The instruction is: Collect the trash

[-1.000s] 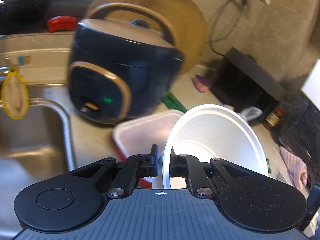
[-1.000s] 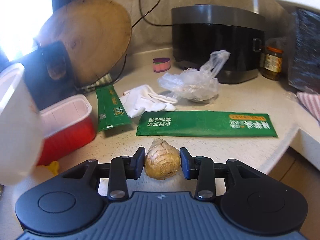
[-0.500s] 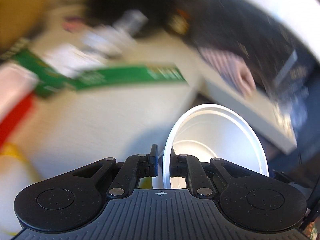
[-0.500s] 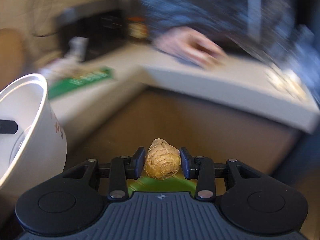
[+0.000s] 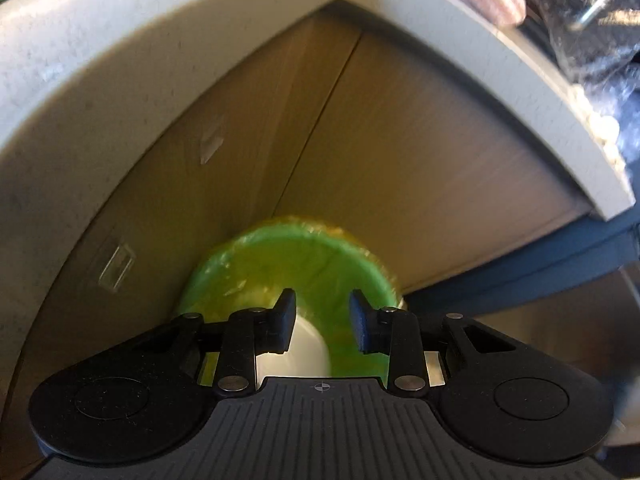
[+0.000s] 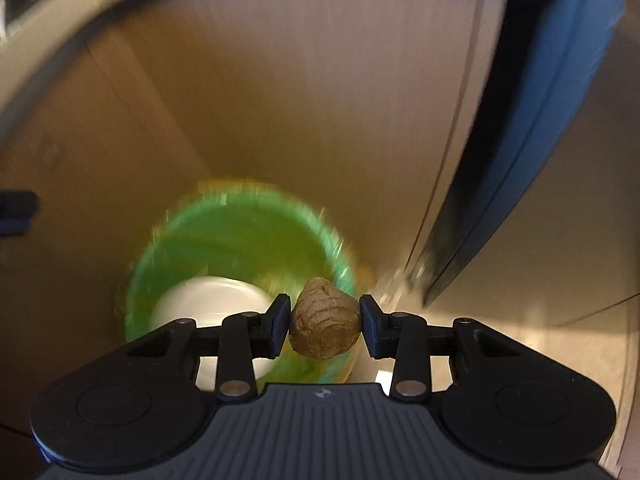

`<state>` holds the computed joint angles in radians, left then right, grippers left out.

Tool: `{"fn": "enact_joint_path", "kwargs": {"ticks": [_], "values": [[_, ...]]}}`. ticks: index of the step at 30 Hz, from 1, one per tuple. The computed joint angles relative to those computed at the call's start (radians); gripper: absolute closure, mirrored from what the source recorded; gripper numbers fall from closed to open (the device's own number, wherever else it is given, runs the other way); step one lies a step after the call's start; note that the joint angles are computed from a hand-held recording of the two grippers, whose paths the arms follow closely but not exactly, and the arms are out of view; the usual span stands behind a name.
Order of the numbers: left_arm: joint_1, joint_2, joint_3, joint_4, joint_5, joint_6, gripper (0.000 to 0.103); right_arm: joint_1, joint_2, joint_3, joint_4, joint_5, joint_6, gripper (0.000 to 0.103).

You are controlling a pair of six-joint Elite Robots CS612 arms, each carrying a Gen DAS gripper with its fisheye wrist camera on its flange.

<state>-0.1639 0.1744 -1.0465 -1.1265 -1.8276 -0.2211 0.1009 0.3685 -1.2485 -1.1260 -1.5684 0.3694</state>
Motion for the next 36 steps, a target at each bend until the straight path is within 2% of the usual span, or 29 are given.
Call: {"fn": "enact_joint_path", "kwargs": {"ticks": [4,9,11,13,15,16,18,19,20,24,26,28,33,36], "values": [[0.008,0.000,-0.007,0.038,-0.019,-0.042,0.070,0.007,-0.009,0.111,0.012,0.062,-0.052,0.066],[0.016,-0.004,-0.039,0.092,-0.033,0.011,0.070,0.026,-0.035,0.272,0.053,0.110,-0.143,0.066],[0.019,-0.003,-0.061,0.109,-0.037,0.037,0.070,0.042,-0.044,0.334,0.064,0.079,-0.206,0.066],[0.022,0.002,-0.083,0.114,-0.032,0.039,0.070,0.064,-0.066,0.414,0.082,0.004,-0.276,0.066],[0.027,0.006,-0.102,0.113,-0.024,0.027,0.070,0.078,-0.092,0.489,0.101,-0.049,-0.307,0.065],[0.029,0.011,-0.108,0.105,-0.018,0.017,0.070,0.081,-0.096,0.499,0.107,-0.066,-0.309,0.057],[0.034,0.016,-0.124,0.103,-0.004,-0.010,0.070,0.081,-0.102,0.501,0.112,-0.061,-0.297,0.047],[0.036,0.017,-0.129,0.102,-0.001,-0.023,0.070,0.077,-0.102,0.491,0.111,-0.046,-0.284,0.038],[0.039,0.017,-0.133,0.101,-0.005,-0.031,0.070,0.071,-0.096,0.462,0.108,-0.033,-0.268,0.036],[0.047,0.022,-0.162,0.078,-0.040,-0.026,0.070,0.040,-0.103,0.391,0.082,0.019,-0.113,0.035],[0.054,0.025,-0.174,0.062,-0.072,-0.010,0.070,0.023,-0.108,0.349,0.047,0.051,-0.022,0.033],[0.062,0.030,-0.193,0.032,-0.108,0.007,0.070,0.016,-0.118,0.314,-0.005,0.058,0.028,0.031],[0.091,0.042,-0.256,-0.072,-0.161,0.007,0.071,0.031,-0.146,0.247,-0.174,0.025,0.062,0.016],[0.113,0.051,-0.304,-0.142,-0.138,-0.007,0.071,0.057,-0.175,0.244,-0.286,0.016,0.045,0.014]]}}
